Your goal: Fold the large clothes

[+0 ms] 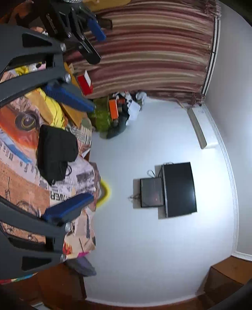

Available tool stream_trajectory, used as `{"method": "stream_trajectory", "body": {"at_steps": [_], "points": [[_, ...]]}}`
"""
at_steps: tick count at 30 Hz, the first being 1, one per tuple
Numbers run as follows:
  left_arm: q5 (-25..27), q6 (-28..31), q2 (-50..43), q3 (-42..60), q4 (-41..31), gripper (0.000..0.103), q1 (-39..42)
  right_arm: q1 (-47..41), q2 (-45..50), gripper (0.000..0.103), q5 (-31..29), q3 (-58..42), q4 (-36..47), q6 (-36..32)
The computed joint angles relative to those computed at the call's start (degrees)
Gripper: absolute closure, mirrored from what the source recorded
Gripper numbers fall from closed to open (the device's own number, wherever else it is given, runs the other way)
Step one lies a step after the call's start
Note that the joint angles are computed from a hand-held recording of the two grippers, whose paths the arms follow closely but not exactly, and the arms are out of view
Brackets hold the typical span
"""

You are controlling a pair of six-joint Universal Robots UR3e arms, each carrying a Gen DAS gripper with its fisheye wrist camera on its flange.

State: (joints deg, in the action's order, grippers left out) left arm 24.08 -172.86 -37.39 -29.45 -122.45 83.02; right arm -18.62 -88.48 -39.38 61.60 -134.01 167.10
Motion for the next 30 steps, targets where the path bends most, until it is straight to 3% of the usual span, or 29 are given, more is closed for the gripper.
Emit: {"method": "stream_trajectory", "body": {"at_steps": [3, 9, 13, 30], "points": [[0.6, 1.7, -0.4, 2.0, -4.4, 0.002, -0.1, 0.3, 0.4, 0.000, -0.9, -1.0, 1.2, 0.1], [1.6, 3.9, 0.2, 2.7, -8.4, 0.002, -0.3, 1.1, 2.1, 0.000, -2.6, -4.7, 5.0, -1.5], [1.9, 5.0, -0.1, 4.5, -11.3, 0.002, 0.0, -0.3, -0.3, 0.000, -1.6, -0.3, 3.7, -2.2], [1.6, 6.6, 0.3, 4.2, -14.1, 0.002, 1.0, -1.6, -3.6, 0.000, -1.1, 0.9, 9.7, -5.4]]}}
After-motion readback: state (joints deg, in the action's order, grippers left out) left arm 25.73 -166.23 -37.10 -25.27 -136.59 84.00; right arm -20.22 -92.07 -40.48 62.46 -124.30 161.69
